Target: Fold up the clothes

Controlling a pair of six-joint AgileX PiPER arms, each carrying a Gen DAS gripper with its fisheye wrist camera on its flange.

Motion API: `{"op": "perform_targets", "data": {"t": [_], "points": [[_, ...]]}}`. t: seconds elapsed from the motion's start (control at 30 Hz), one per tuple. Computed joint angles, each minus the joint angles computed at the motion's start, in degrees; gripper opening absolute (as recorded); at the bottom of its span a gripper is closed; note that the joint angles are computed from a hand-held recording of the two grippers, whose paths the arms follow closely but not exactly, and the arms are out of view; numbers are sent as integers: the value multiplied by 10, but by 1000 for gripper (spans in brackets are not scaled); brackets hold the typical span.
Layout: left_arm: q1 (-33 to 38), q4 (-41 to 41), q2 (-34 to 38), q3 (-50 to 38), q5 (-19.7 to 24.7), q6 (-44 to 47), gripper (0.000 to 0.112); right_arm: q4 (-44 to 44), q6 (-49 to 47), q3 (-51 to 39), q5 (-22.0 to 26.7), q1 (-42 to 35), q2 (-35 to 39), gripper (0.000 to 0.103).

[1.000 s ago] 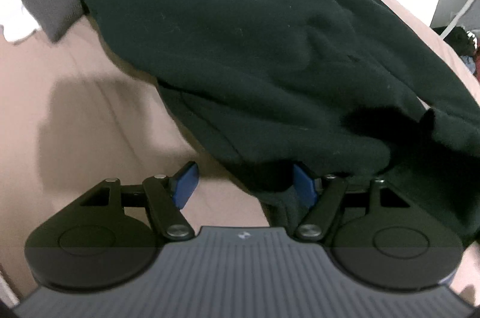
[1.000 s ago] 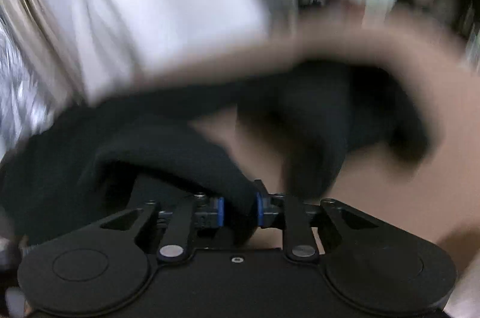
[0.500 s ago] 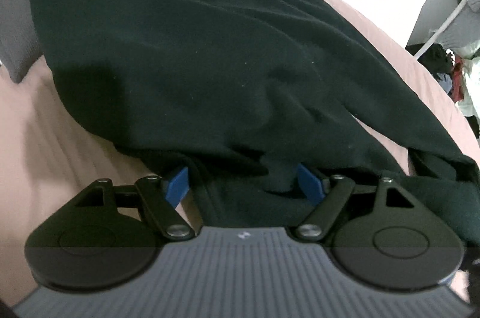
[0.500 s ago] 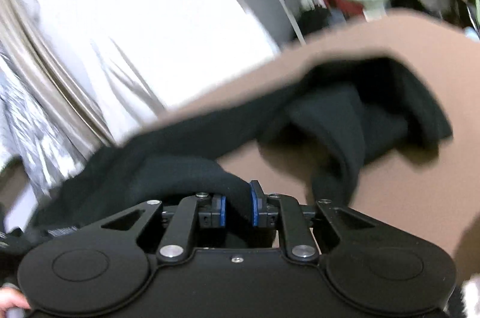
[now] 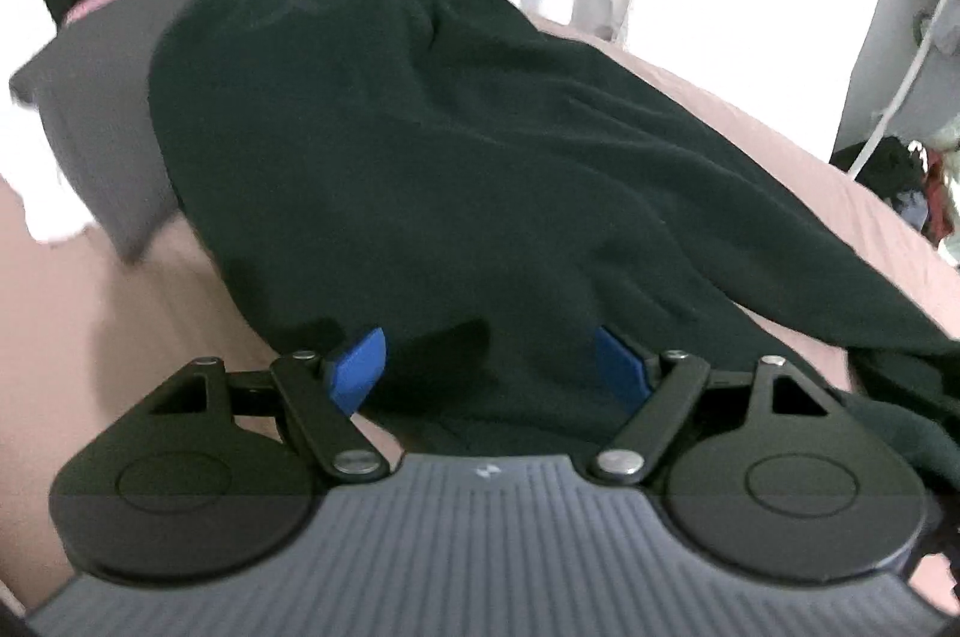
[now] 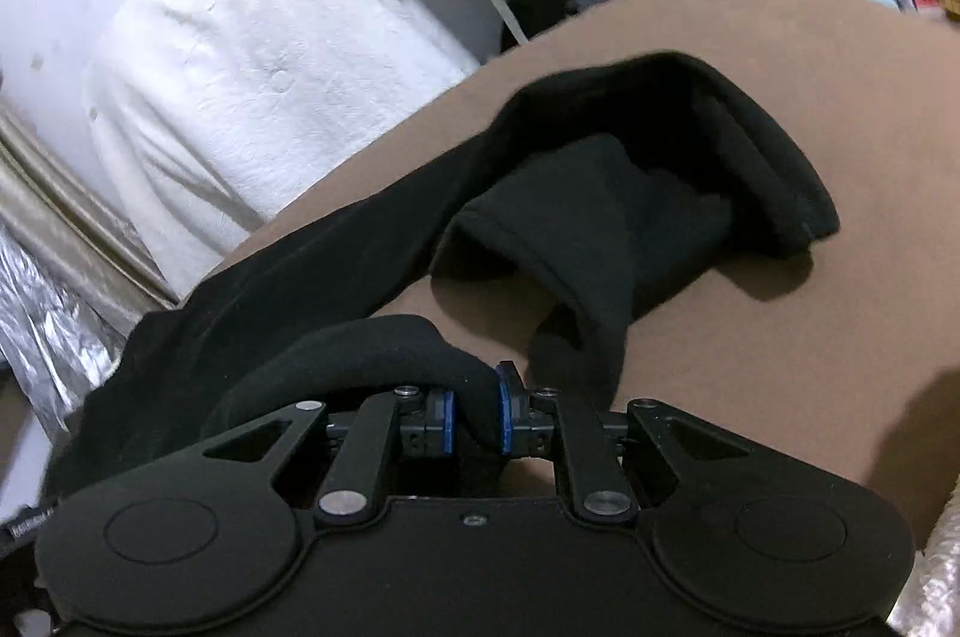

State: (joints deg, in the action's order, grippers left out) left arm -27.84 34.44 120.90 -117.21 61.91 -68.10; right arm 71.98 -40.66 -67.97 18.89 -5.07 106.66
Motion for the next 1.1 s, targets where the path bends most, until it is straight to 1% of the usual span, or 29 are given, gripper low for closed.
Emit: {"op": "perform_targets", "data": {"t": [0.07, 0.1, 0.17, 0.23, 0.33, 0.37, 0.43, 0.47, 0.53, 0.6, 0.63, 0.67, 0.7, 0.73, 0.77, 0.8, 0.83, 0.87, 0.9, 0.93, 0.97, 1.0, 1.03, 1.07, 1.1], "points": [[12, -25, -15, 25, -30, 21, 77, -43, 55, -18, 39, -14, 9, 18], [20, -42, -22, 37, -46, 36, 77, -57, 76, -20, 51, -17, 9, 19], [32, -67, -31, 56, -67, 61, 77, -45, 78, -18, 73, -26, 5, 20], [41, -77, -26, 63, -77, 80, 77, -11, 61, -17, 90, -38, 4, 20], [53, -81, -24, 85, -95, 93, 77, 62, -7, 4, 84, -40, -10, 20], [57, -79, -27, 98, -105, 91, 77, 60, -14, 3, 77, -35, -12, 20], [68, -73, -41, 139, -134, 77, 77, 41, -28, 9, 43, -12, -22, 21], [74, -68, -56, 174, -156, 57, 77, 8, -10, 4, 25, 0, -25, 20], [86, -56, -83, 236, -197, 17, 77, -104, 75, -1, -17, 28, -37, 17], [96, -44, -101, 282, -209, -39, 78, -214, 158, 0, -59, 51, -57, 14], [105, -60, -109, 298, -216, -46, 78, -272, 194, 2, -76, 60, -67, 13], [117, -84, -119, 314, -236, -40, 78, -329, 213, -4, -71, 59, -73, 13], [129, -110, -128, 329, -254, -30, 78, -386, 228, -24, -48, 53, -70, 15], [140, -138, -135, 341, -272, -16, 78, -443, 250, -52, -3, 44, -64, 20], [145, -164, -134, 342, -285, 8, 78, -477, 261, -87, 54, 38, -50, 22], [150, -191, -134, 342, -297, 34, 79, -488, 250, -129, 111, 30, -29, 25], [155, -221, -134, 343, -309, 62, 80, -476, 224, -167, 169, 18, -9, 26], [160, -255, -132, 342, -320, 93, 82, -441, 197, -200, 226, 1, 7, 26], [164, -297, -125, 337, -329, 127, 83, -384, 163, -225, 283, -24, 20, 32], [163, -317, -118, 332, -335, 140, 84, -327, 124, -247, 341, -52, 35, 41], [157, -313, -109, 319, -330, 141, 89, -271, 92, -270, 398, -76, 52, 41], [146, -287, -101, 302, -317, 128, 92, -239, 61, -288, 443, -90, 64, 41], [127, -250, -92, 283, -299, 105, 93, -221, 45, -294, 467, -99, 66, 42], [115, -233, -80, 262, -283, 103, 95, -206, 34, -300, 482, -101, 68, 44], [103, -220, -69, 243, -270, 104, 100, -195, 17, -296, 489, -99, 66, 48]]}}
